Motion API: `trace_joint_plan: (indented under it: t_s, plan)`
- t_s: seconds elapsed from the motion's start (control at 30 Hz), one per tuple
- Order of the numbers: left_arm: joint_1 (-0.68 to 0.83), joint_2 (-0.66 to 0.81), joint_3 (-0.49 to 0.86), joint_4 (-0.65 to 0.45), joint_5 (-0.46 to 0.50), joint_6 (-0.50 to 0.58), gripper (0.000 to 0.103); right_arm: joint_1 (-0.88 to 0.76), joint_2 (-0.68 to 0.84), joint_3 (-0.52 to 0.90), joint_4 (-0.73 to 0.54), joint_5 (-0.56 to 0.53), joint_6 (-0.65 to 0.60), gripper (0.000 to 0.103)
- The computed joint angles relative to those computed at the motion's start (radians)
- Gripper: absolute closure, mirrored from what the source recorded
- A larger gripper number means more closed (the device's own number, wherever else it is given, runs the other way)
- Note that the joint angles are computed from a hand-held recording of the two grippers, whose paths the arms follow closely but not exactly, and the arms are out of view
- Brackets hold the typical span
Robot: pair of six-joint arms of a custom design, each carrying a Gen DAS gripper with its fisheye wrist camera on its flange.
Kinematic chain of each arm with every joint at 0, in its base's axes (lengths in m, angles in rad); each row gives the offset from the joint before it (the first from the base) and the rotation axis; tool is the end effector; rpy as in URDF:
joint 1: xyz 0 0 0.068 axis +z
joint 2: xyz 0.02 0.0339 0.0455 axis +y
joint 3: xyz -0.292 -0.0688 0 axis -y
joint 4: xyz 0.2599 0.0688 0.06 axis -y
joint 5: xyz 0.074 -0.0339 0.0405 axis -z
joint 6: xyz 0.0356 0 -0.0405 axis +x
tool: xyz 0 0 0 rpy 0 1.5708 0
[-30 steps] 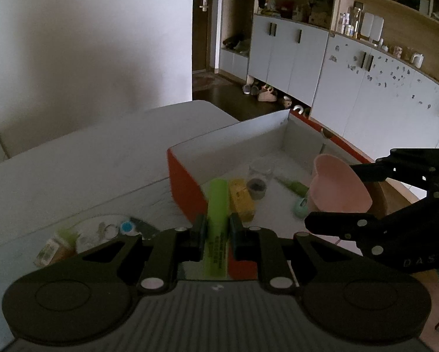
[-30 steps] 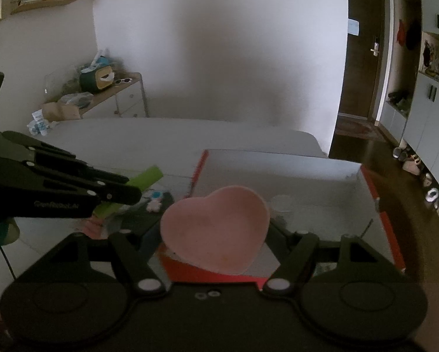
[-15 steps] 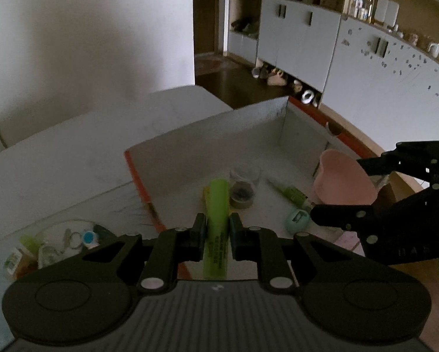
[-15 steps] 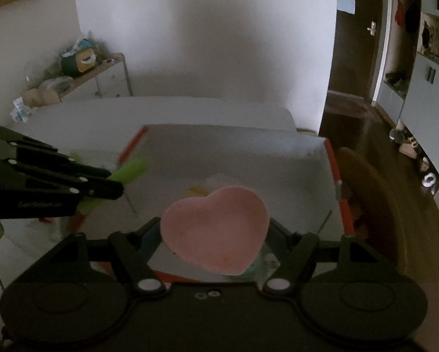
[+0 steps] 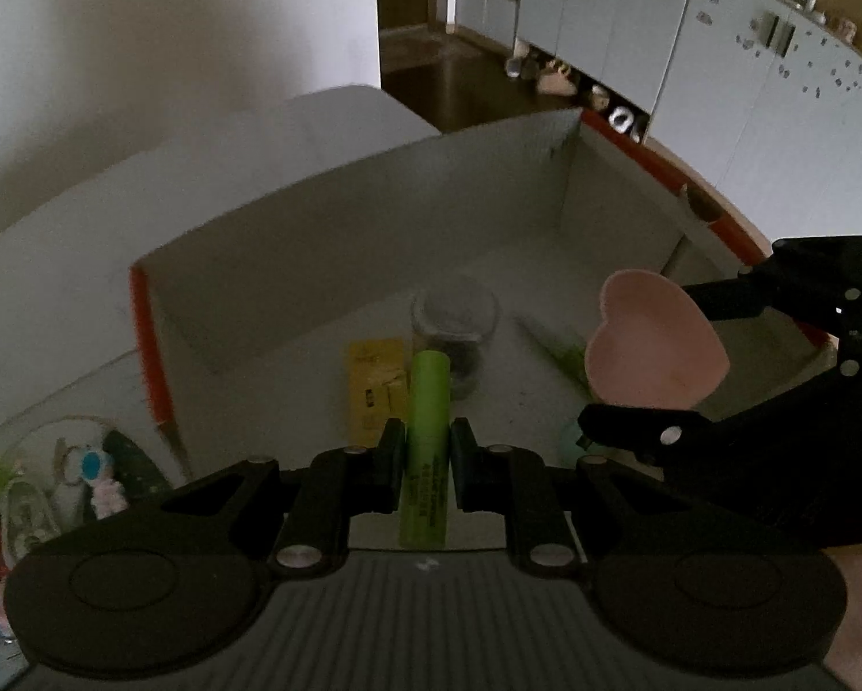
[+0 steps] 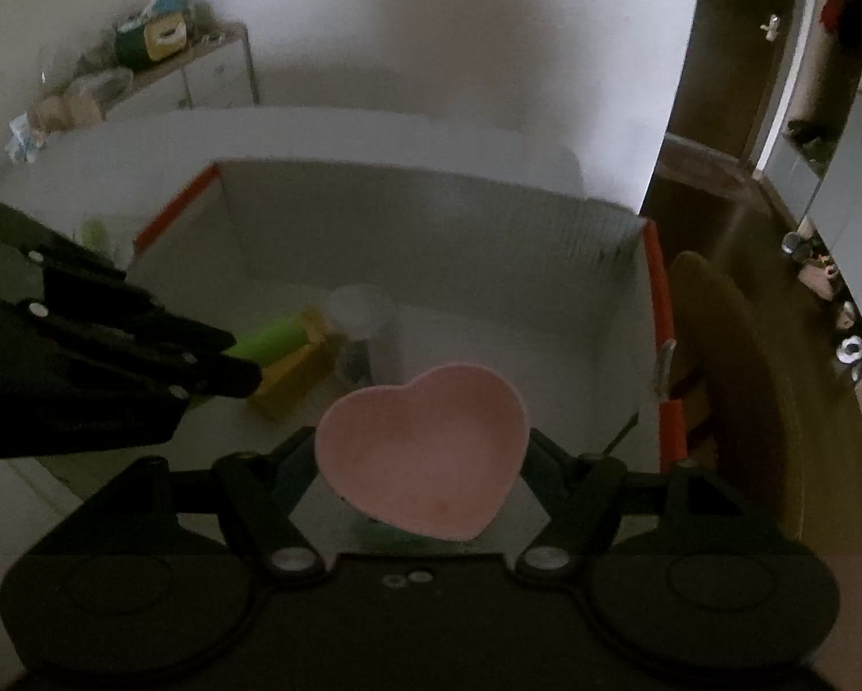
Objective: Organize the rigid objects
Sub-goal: 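Carry the green highlighter and pink heart dish with both tools into the box, then open both tools to release the highlighter and heart dish in the box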
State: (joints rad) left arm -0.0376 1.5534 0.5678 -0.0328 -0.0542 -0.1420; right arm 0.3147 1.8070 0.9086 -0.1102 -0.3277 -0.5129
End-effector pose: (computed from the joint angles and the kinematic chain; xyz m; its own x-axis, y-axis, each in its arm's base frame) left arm 0.2659 -0.0081 0.1287 -0.8434 -0.1097 -0.5260 -0.1114 0.9934 -0.0286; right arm 0.3336 0.1206 0.1403 -0.4772 -0.6439 -0.5981 -0.7923 0.6097 -0.0243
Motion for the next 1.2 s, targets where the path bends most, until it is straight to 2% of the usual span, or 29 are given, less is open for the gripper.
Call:
trace_joint_plan:
  t_s: [0.33,0.67,0.93,1.2]
  plan:
    - [0.018,0.171,0.133,-0.058,0.032,-0.004,0.087,0.031,0.091,0.111,-0.127,0.052,-0.143,0.029]
    - [0.019,0.288,0.254,-0.113,0.033,0.003,0.087,0.057,0.158,0.229,-0.265,0.105,-0.159,0.03]
    - [0.015,0.388,0.373,-0.225,0.042,0.022,0.087,0.065,0.178,0.253,-0.287,0.113,-0.153,0.029]
    - [-0.001,0.419,0.413,-0.27,0.03,0.019,0.087,0.062,0.179,0.264,-0.303,0.119,-0.155,0.029]
